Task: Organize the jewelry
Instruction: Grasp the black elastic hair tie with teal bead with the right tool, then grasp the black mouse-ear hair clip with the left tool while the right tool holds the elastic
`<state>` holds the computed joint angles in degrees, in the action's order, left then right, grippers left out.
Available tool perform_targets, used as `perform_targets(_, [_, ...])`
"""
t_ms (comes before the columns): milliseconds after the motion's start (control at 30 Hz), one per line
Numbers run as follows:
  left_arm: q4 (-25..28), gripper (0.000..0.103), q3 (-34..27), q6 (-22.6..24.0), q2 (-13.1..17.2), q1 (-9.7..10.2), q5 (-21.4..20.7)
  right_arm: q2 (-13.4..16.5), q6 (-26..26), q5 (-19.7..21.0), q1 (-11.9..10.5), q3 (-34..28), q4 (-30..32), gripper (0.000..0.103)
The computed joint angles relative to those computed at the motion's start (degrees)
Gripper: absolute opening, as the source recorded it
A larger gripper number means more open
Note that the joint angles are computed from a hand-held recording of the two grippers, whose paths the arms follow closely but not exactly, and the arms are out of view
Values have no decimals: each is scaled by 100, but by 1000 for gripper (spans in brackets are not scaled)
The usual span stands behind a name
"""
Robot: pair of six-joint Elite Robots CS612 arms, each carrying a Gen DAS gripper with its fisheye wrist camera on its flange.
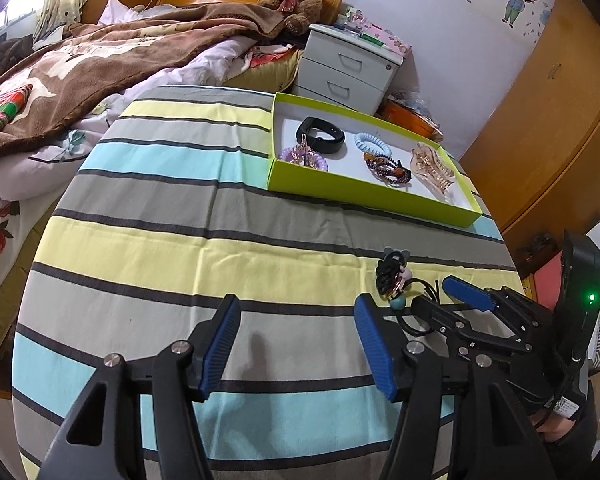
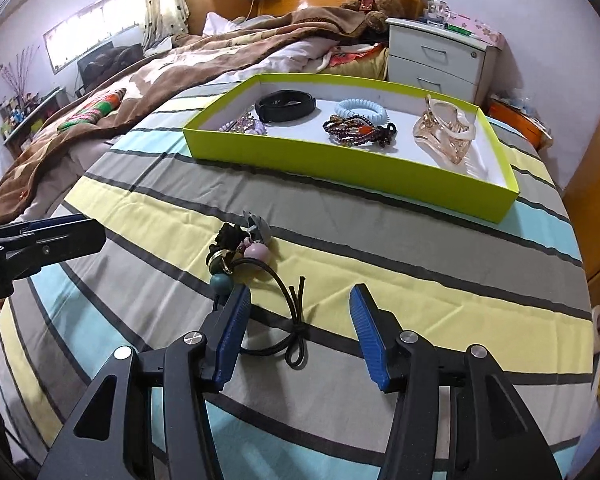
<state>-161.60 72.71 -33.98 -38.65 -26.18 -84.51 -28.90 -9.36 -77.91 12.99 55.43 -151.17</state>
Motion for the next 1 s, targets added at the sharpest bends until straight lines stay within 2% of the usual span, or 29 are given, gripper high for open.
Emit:
perform_targets(100, [-16, 61, 2, 2, 3, 8, -35, -21, -68, -161, 19, 40, -40, 38])
perform_targets(267, [-66, 61, 3, -4, 12, 14, -119, -34, -163, -247, 25, 80, -111, 30])
perform_targets(333, [-49, 61, -11, 3, 18, 12, -139, -43, -203, -296, 34, 98, -132, 23])
perform_targets(367, [-36, 61, -17, 5, 21, 10, -137, -46, -206, -267, 28, 104, -129, 14])
perform_targets(467, [4, 61, -39, 6, 28, 3, -137, -52, -164, -248, 18, 129, -172, 6])
perform_targets(833, [137, 61, -130, 21, 67, -21, -144, -189, 243, -33, -106, 408, -523, 6])
perform_targets(1000, [83, 61, -261, 101, 153, -20, -352, -282, 552, 32, -182, 599, -777, 6])
